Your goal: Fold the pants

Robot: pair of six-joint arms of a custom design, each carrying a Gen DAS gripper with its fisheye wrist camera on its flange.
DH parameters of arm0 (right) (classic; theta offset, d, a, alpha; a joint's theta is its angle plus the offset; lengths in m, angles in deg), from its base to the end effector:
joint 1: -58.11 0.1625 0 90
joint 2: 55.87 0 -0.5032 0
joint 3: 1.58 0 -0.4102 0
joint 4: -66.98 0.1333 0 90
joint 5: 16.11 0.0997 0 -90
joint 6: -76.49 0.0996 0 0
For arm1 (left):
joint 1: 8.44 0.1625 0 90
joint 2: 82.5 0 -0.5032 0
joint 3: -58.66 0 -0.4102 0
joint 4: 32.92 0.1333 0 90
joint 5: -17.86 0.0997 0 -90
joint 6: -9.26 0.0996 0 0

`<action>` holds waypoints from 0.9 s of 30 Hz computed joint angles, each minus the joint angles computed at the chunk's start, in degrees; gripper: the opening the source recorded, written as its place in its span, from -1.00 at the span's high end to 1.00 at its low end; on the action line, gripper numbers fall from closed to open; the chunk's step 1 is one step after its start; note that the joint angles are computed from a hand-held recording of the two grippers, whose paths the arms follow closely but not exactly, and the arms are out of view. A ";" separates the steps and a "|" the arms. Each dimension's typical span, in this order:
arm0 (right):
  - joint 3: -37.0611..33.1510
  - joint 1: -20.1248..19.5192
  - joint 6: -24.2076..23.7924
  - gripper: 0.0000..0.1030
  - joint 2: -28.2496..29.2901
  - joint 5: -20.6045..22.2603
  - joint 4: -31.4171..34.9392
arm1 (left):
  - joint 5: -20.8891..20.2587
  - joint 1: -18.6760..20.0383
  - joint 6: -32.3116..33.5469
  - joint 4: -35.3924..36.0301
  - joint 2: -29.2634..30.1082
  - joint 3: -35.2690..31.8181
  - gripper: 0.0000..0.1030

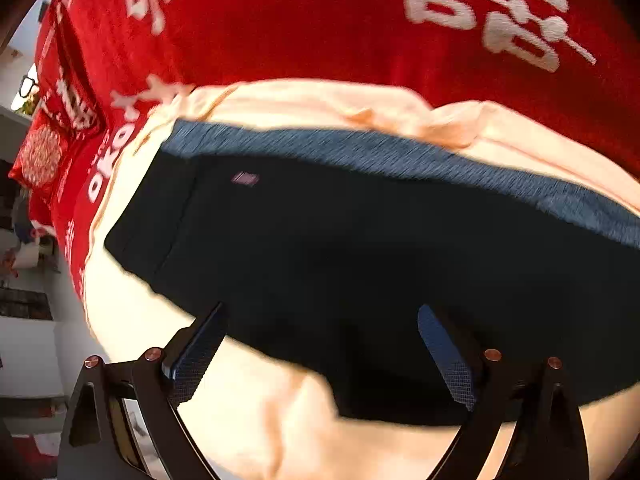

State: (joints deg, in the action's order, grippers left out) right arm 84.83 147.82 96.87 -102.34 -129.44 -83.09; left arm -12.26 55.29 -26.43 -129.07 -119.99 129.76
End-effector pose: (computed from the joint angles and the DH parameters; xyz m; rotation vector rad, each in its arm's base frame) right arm 0.0899 -0.7866 0.2124 -0.5915 -2.6830 0.5787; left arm -0.1601 -0.8202 0.1514 0.1173 2.0334 -0.1755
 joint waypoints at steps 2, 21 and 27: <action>1.14 0.60 1.13 -0.09 0.58 3.20 -1.08 | -0.23 0.84 2.02 -2.10 -1.22 1.86 -0.87; -9.06 9.15 19.68 -0.09 23.67 21.77 -13.64 | 0.18 11.35 37.15 -22.60 -3.09 -4.30 -0.87; -12.80 9.48 19.39 -0.09 26.05 19.73 -12.30 | -2.56 13.69 42.28 -28.09 -2.95 -3.70 -0.89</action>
